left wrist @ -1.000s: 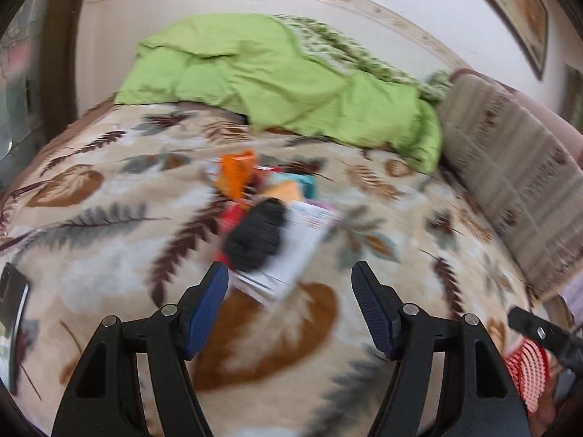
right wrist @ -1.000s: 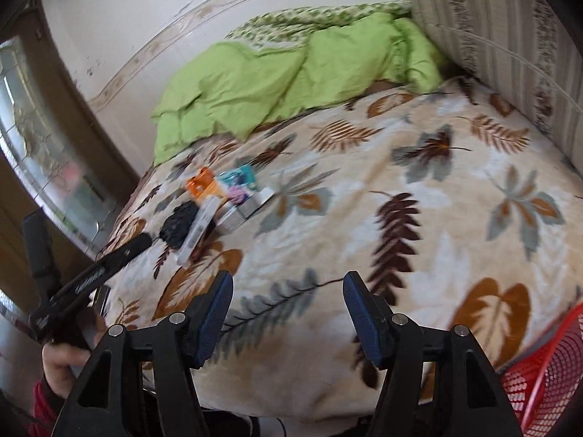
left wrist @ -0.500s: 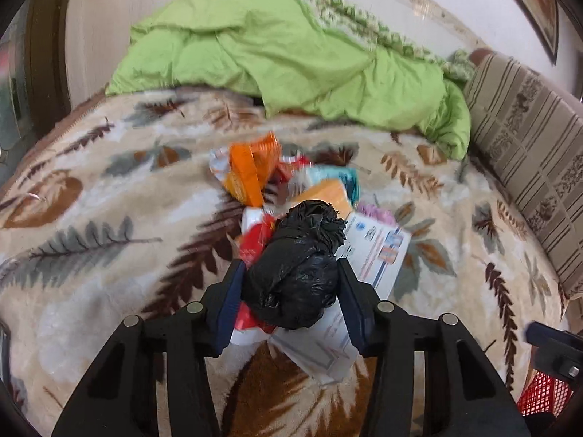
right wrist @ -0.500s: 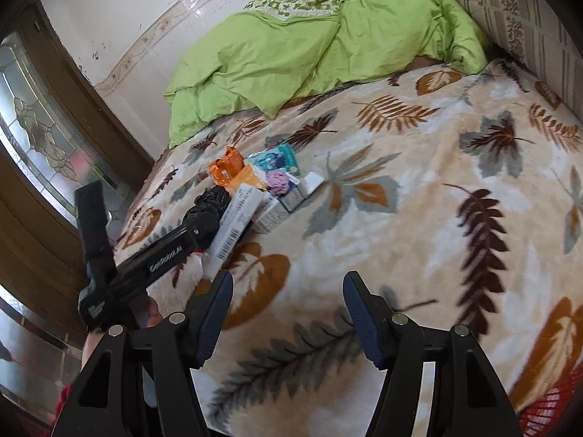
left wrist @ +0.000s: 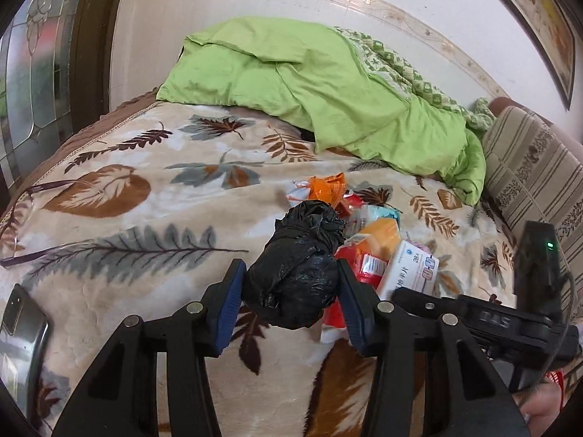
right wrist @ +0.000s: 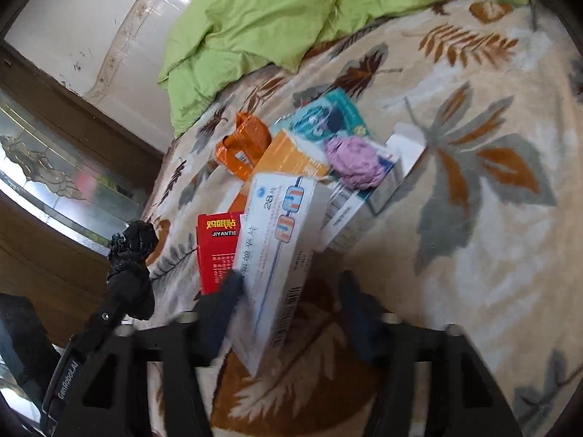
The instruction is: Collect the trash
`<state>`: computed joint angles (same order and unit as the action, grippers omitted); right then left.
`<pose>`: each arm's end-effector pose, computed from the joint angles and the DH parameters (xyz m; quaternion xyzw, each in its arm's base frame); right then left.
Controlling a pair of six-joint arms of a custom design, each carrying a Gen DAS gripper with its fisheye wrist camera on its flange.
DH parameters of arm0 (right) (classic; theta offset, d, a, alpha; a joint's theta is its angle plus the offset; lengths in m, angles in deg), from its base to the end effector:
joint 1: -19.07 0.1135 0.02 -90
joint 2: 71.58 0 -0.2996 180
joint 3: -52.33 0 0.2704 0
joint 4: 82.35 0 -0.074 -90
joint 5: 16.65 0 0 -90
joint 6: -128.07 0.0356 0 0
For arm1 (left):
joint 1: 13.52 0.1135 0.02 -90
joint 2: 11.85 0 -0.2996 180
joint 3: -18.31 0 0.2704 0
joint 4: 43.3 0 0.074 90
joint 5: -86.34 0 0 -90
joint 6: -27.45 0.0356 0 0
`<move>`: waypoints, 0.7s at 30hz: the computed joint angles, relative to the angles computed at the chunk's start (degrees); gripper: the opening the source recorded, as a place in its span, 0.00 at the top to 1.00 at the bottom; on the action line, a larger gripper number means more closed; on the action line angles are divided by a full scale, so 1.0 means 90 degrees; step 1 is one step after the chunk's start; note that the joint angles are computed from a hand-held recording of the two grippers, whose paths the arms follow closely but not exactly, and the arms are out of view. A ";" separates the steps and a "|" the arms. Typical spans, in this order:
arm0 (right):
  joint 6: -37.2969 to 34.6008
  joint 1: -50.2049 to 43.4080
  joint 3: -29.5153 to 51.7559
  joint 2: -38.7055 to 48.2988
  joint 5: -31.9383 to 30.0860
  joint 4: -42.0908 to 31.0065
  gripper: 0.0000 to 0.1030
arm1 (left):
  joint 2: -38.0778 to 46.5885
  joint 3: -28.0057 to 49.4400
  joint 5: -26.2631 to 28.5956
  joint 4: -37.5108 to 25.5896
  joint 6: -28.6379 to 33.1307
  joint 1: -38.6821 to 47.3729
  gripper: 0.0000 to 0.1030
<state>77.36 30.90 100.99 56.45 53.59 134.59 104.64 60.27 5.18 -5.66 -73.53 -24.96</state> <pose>0.3242 0.0802 0.0112 0.1467 0.8922 0.3131 0.2907 0.3058 -0.0675 0.0555 0.0380 0.8917 -0.1543 0.4238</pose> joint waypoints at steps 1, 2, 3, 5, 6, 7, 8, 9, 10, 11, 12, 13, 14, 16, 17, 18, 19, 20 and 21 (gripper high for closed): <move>-0.0087 0.0037 -0.0093 -0.0075 0.0096 0.0090 0.68 | 0.0003 -0.0002 -0.0064 -0.0002 0.0064 -0.0023 0.53; -0.0198 0.0061 -0.0163 -0.0171 0.0163 0.0106 0.73 | 0.0000 -0.0011 -0.0116 0.0007 0.0112 -0.0054 0.53; -0.0285 0.0074 -0.0287 -0.0263 0.0200 0.0235 0.76 | -0.0001 -0.0020 -0.0198 0.0031 0.0147 -0.0109 0.53; -0.0492 0.0098 -0.0638 -0.0541 0.0411 0.0503 0.82 | -0.0023 -0.0055 -0.0430 0.0082 0.0194 -0.0252 0.53; -0.0681 0.0138 -0.0835 -0.0745 0.0677 0.0563 0.82 | -0.0043 -0.0074 -0.0678 0.0123 0.0236 -0.0387 0.53; -0.0843 0.0180 -0.1004 -0.0913 0.0948 0.0627 0.82 | -0.0062 -0.0092 -0.0919 0.0154 0.0271 -0.0517 0.53; -0.0965 0.0216 -0.1145 -0.1036 0.1151 0.0726 0.83 | -0.0065 -0.0116 -0.1120 0.0197 0.0299 -0.0626 0.53; -0.1043 0.0214 -0.1231 -0.1121 0.1228 0.0789 0.85 | -0.0063 -0.0136 -0.1325 0.0242 0.0305 -0.0751 0.53; -0.1130 0.0195 -0.1341 -0.1215 0.1284 0.0874 0.86 | -0.0067 -0.0133 -0.1459 0.0246 0.0301 -0.0836 0.53; -0.1239 0.0173 -0.1424 -0.1303 0.1330 0.0918 0.86 | -0.0068 -0.0134 -0.1524 0.0253 0.0296 -0.0883 0.53; -0.1329 0.0166 -0.1400 -0.1348 0.1360 0.0843 0.86 | -0.0067 -0.0106 -0.1571 0.0218 0.0295 -0.0942 0.53; -0.1379 0.0147 -0.1414 -0.1386 0.1375 0.0797 0.86 | -0.0061 -0.0073 -0.1598 0.0166 0.0281 -0.0991 0.53; -0.1412 0.0120 -0.1379 -0.1396 0.1387 0.0678 0.86 | -0.0054 -0.0057 -0.1617 0.0142 0.0268 -0.1015 0.53; -0.1473 0.0025 -0.1321 -0.1399 0.1409 0.0382 0.86 | -0.0013 0.0012 -0.1633 0.0063 0.0239 -0.1051 0.53; -0.1439 -0.0056 -0.1293 -0.1377 0.1368 0.0317 0.86 | -0.0003 0.0020 -0.1651 0.0037 0.0234 -0.1072 0.53; -0.1423 -0.0155 -0.1385 -0.1382 0.1264 0.0388 0.86 | 0.0018 0.0041 -0.1679 0.0010 0.0233 -0.1095 0.53; -0.1386 -0.0283 -0.1391 -0.1367 0.1142 0.0396 0.86 | 0.0028 0.0054 -0.1692 -0.0007 0.0236 -0.1108 0.53; -0.1373 -0.0360 -0.1429 -0.1394 0.1117 0.0395 0.86 | 0.0042 0.0069 -0.1705 -0.0021 0.0246 -0.1129 0.53; -0.1395 -0.0428 -0.1461 -0.1427 0.1110 0.0363 0.86 | 0.0056 0.0080 -0.1727 -0.0025 0.0254 -0.1151 0.53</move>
<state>64.80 27.04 87.84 43.61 63.58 137.86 105.14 60.99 -10.37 -5.88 -71.25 -35.32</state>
